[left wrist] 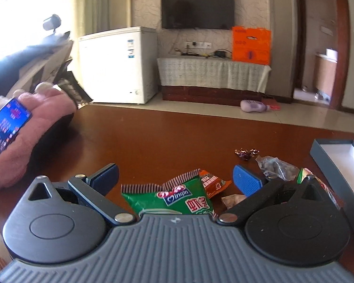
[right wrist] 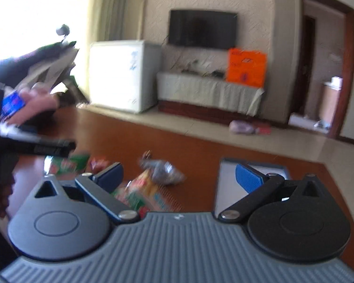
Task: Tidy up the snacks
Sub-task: 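Move both grippers toward the pile of snack bags on the table, then grasp the green shrimp-chip bag with the left gripper while the right grasps the PRAWN bag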
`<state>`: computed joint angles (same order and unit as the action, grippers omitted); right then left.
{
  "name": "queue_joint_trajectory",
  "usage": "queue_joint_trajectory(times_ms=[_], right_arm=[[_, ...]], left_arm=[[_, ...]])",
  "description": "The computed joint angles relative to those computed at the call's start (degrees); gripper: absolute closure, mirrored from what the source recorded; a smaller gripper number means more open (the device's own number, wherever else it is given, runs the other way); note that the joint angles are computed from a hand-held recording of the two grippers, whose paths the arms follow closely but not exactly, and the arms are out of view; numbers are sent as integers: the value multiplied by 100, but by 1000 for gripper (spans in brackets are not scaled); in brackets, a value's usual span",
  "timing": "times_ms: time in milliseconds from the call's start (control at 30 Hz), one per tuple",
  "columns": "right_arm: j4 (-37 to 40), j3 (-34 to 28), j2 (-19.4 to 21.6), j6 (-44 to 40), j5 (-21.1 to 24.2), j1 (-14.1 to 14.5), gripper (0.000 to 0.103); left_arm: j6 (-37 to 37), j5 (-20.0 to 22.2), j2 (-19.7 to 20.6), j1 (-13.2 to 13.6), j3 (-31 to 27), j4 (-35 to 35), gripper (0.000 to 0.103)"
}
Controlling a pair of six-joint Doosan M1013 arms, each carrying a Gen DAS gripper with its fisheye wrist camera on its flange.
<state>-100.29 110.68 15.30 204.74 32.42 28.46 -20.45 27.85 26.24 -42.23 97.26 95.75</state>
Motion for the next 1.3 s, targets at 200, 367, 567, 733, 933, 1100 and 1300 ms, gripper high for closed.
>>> queue_joint_trajectory(times_ms=[200,367,567,733,933,1100,1300], right_arm=[[964,-272,309,-1414,-428,-11,0],[1250,-392,449,-1916,-606,-28,0],[1561,-553,583,-2315,-777,-97,0],[2003,-637,651,-2825,-848,-174,0],[2660,-814,785,-3582,-895,-222,0],[2732,-963,906,-3812,-800,-232,0],[3262,-1065,955,-4238,-932,-376,0]], left_arm=[[448,-256,17,61,-34,-494,0],[994,-435,53,209,-173,-1035,0],[1476,-528,154,297,-267,-1719,0],[2020,-742,250,378,-332,-2229,0],[3483,-689,444,426,-546,-3505,0],[4442,-735,613,509,-689,-4360,0],[4611,-883,809,642,-965,-4554,0]])
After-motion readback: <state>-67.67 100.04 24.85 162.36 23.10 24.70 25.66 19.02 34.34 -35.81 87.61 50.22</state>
